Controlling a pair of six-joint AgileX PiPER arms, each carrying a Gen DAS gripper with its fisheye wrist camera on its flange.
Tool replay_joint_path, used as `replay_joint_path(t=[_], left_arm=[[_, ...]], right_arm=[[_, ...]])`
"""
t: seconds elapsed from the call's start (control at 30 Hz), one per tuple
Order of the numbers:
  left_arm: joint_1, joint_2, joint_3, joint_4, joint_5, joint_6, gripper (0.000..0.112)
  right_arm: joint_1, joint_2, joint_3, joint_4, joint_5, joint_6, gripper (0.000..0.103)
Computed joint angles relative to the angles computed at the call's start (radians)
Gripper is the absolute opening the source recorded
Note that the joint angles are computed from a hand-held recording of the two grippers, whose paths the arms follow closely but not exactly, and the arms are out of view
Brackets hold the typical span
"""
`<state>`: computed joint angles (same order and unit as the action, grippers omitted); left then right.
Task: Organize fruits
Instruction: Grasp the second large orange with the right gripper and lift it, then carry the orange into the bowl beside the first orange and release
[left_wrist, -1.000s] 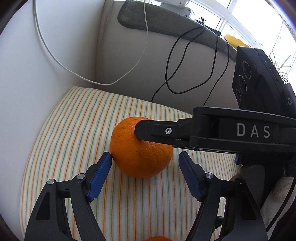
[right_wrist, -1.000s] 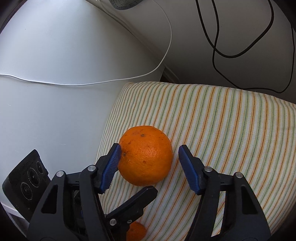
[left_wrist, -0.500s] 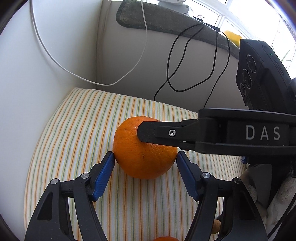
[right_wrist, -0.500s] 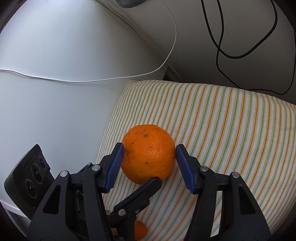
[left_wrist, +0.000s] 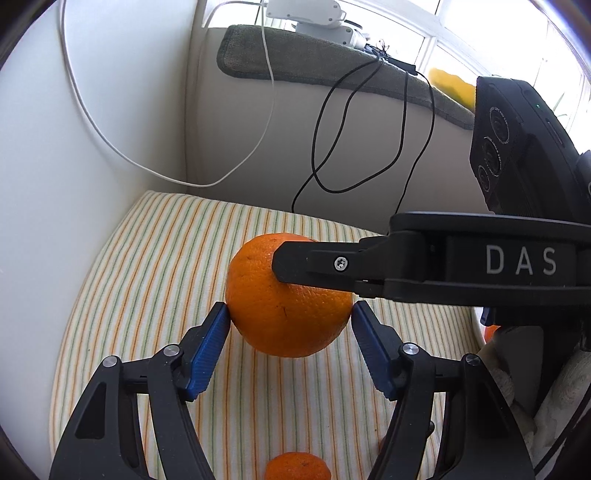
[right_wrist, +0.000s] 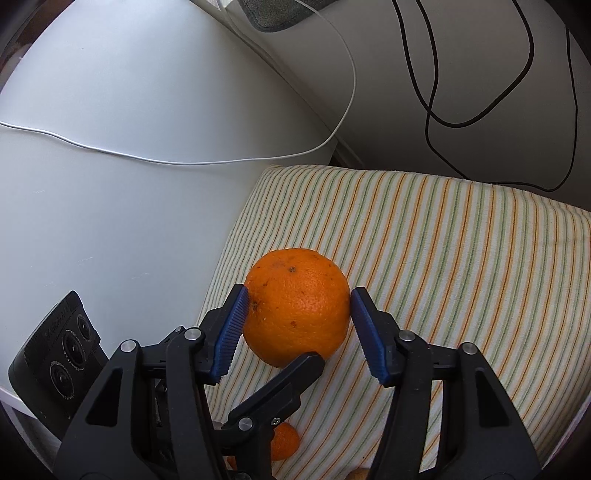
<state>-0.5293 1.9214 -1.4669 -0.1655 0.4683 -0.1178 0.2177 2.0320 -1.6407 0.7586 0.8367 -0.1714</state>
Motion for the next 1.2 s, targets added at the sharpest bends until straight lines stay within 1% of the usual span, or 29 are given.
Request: replay_joint_path(t=[0.27,0.43,0.6,0.87,1.2], left_arm=[[-0.074,-0.058,0.023,0.114,-0.015,-0.124,0.068],[-0.137,-0.080,0.013,0.200,-0.006,-0.214,0.068],[-0.200,-0.084,-0.016,0.265,0.013,-0.280,0.068],[-0.297,-0.054,-0.090,0.337,0.035,-0.364,0.068],[-0.381,0.024,-0.240,0.307,0.098,-0.337,0.068]], right_arm=[[-0.036,-0.138,0.132,0.022,-0.013,-0.051,0.060],[-0.074,-0.228,0.219,0.040,-0.018,-0.084,0.060],[-0.127,-0.322,0.302,0.049,-0.006,-0.114,0.060],[-0.254,-0.463,0.430,0.090,0.040,-0.186,0.060],[-0.475,-0.572,0.526,0.113,0.150,-0.293,0.060]])
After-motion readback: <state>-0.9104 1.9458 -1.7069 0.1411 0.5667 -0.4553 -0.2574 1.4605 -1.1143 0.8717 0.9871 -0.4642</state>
